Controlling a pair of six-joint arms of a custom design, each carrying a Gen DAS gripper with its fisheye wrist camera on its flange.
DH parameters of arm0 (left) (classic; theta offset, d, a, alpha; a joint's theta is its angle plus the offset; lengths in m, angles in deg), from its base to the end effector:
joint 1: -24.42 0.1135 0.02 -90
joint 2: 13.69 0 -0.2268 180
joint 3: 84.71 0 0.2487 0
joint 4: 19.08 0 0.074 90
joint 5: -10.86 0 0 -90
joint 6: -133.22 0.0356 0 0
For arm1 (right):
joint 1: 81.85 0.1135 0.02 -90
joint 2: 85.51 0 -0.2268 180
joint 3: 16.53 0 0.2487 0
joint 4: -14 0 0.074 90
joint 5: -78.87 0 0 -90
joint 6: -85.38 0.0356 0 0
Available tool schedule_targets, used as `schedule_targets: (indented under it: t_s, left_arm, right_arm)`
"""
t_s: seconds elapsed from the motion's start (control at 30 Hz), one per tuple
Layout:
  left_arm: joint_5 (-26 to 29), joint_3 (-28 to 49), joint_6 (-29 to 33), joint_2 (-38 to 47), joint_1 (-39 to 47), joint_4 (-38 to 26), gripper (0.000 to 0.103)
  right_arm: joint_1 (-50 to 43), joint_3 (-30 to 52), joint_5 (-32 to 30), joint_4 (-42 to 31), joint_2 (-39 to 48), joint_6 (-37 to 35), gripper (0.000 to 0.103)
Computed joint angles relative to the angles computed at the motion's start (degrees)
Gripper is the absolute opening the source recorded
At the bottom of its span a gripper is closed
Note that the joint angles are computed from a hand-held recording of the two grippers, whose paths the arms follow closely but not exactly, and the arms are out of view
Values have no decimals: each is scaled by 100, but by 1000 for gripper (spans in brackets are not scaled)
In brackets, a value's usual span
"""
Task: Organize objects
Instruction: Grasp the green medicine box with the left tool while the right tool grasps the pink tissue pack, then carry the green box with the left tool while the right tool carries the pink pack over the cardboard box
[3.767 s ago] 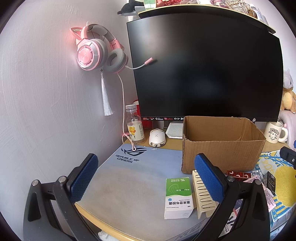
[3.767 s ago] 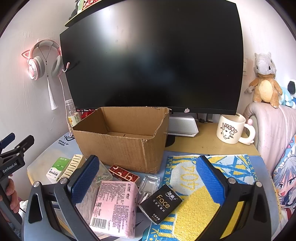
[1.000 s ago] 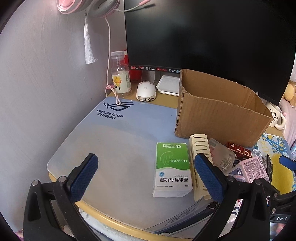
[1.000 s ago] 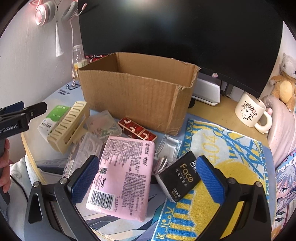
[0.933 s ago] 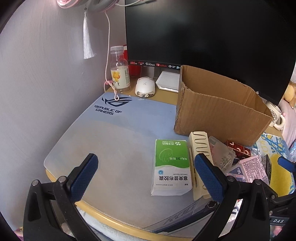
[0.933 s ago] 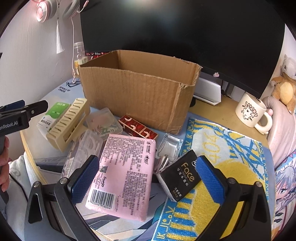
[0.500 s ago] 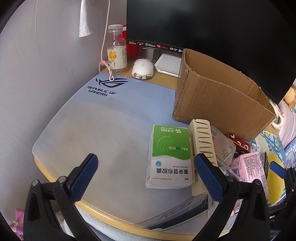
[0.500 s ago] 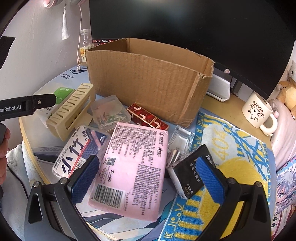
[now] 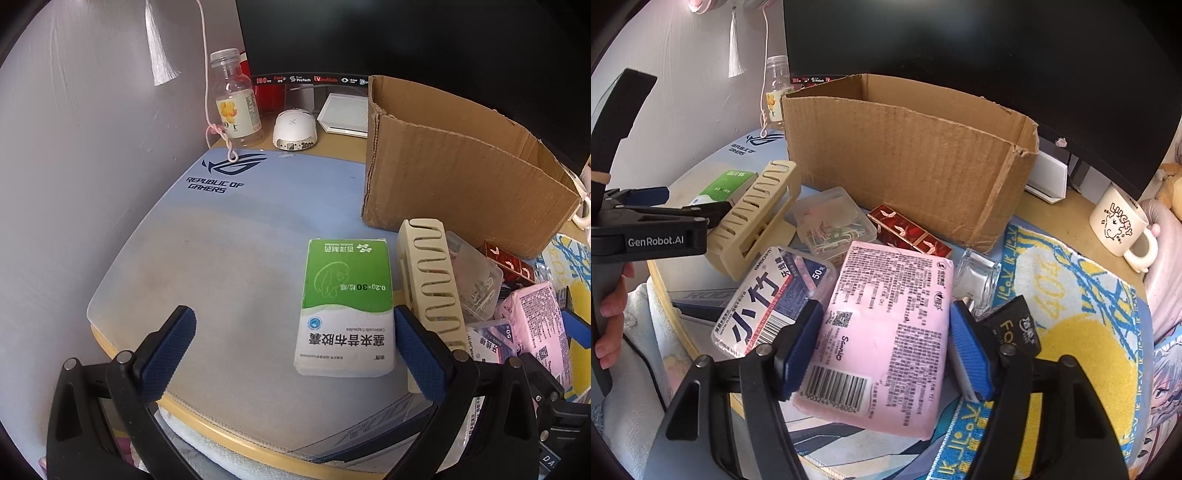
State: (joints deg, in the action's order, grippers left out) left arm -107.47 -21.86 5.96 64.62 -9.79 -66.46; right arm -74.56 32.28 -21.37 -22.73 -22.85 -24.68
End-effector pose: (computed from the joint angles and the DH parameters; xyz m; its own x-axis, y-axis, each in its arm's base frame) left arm 0.2260 -0.1332 0.1756 -0.7768 -0.1163 -0.6189 -0.1942 0.9792 0.0597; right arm 0.2239 0.0350 0.1712 -0.6385 -0.4220 -0.6436 -0.4853 0.8698 -0.0888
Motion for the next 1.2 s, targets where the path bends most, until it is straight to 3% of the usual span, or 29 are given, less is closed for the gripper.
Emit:
schedule_targets:
  t_s: [0.23,0.4,0.57,0.63,0.7,0.77,0.87,1.0,1.2]
  left_arm:
    - [182,-22,-6,49,192,146,103]
    - [-42,302,-41,521,205,-115,103]
    - [47,40,149,286,248,351,102]
    - [140,-59,268,182,271,502,88]
    - [558,-139,400,110,385,643,59]
    - [894,-235,446,52,479,783,45]
    - [713,-330,376,-93,421,826,44]
    - [861,-549,262,-440,547,954,44]
    - [398,-579,210,-759,440,791,44]
  right_arm:
    - [-106,69,-160,-40,123,82,75]
    - [-56,107,-92,-20,279,148,78]
    - [2,119,-11,74,408,209,75]
    - [-29,117,-58,89,393,266,74]
    - [-78,128,-142,82,375,338,73]
    - [-176,149,-285,64,348,383,73]
    - [-326,121,-475,104,173,460,73]
    - [-441,61,-560,171,-186,647,73]
    - [-572,116,-934,93,-387,677,73]
